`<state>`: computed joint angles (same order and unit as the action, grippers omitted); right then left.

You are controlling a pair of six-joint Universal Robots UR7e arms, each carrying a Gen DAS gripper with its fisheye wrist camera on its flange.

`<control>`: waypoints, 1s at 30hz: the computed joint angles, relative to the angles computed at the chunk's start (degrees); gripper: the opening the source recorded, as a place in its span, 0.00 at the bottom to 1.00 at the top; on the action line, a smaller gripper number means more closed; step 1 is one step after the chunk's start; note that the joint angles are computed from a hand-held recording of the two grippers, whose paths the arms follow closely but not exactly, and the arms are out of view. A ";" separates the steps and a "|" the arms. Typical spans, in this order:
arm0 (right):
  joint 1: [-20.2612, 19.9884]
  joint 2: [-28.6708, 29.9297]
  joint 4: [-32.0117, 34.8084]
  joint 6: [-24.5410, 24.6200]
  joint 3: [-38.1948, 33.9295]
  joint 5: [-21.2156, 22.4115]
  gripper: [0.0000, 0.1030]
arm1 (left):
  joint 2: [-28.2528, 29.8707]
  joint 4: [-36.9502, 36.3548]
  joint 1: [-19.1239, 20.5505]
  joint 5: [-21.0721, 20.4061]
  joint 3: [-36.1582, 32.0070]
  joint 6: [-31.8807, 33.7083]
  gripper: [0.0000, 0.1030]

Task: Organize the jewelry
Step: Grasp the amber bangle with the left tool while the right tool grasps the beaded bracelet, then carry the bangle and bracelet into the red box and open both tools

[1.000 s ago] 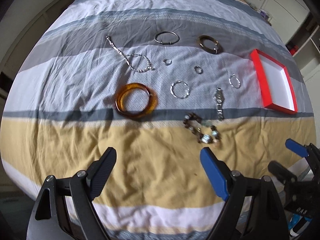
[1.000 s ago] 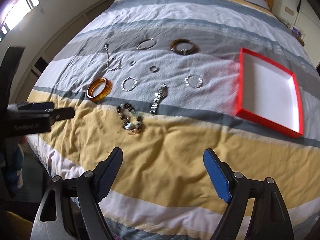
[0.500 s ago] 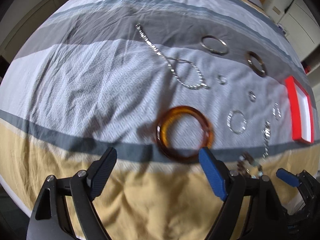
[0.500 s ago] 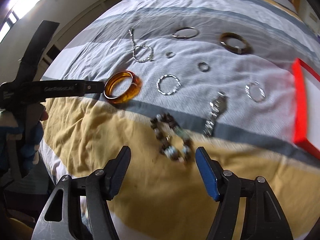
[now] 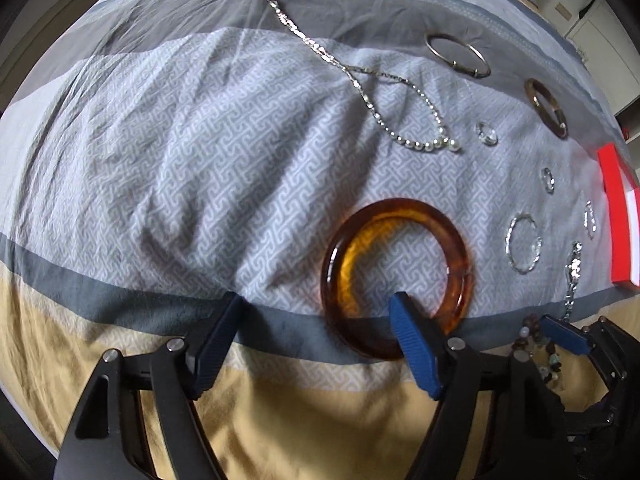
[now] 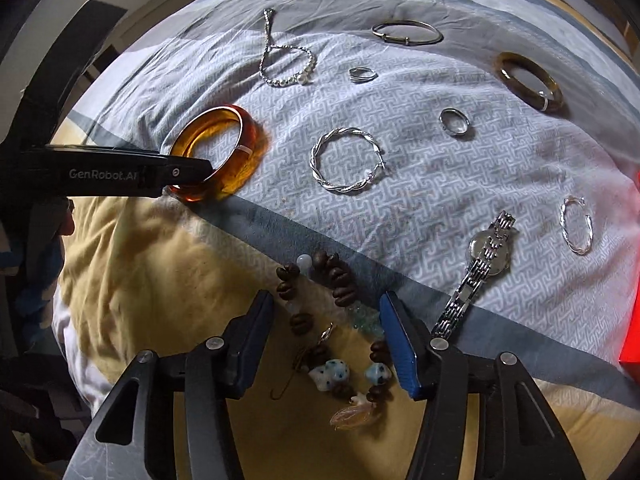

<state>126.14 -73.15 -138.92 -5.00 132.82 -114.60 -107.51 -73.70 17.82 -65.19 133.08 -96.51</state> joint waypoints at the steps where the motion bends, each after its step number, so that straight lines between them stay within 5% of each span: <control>1: -0.03 0.06 -0.03 -0.26 0.02 -0.15 0.49 | 0.40 0.04 0.06 -0.01 0.00 0.15 0.70; 6: -0.90 -1.41 2.68 0.28 -0.04 0.84 0.13 | 2.02 0.85 -0.45 0.20 -0.67 -0.52 0.40; 8: -1.72 -2.32 3.74 0.88 0.08 2.14 0.10 | 2.07 1.18 -0.81 0.16 -0.93 -0.52 0.13; 9: -2.19 -2.86 4.42 1.49 0.03 3.13 0.10 | 2.36 1.53 -0.65 0.17 -1.46 -0.60 0.10; 18: -2.87 -8.93 6.62 4.80 0.89 9.82 0.09 | 2.52 3.60 -4.57 -0.38 -4.05 -5.07 0.08; 30: -5.30 -20.95 11.02 6.43 1.25 11.26 0.09 | 6.91 2.53 -10.45 -4.24 -6.29 -4.87 0.08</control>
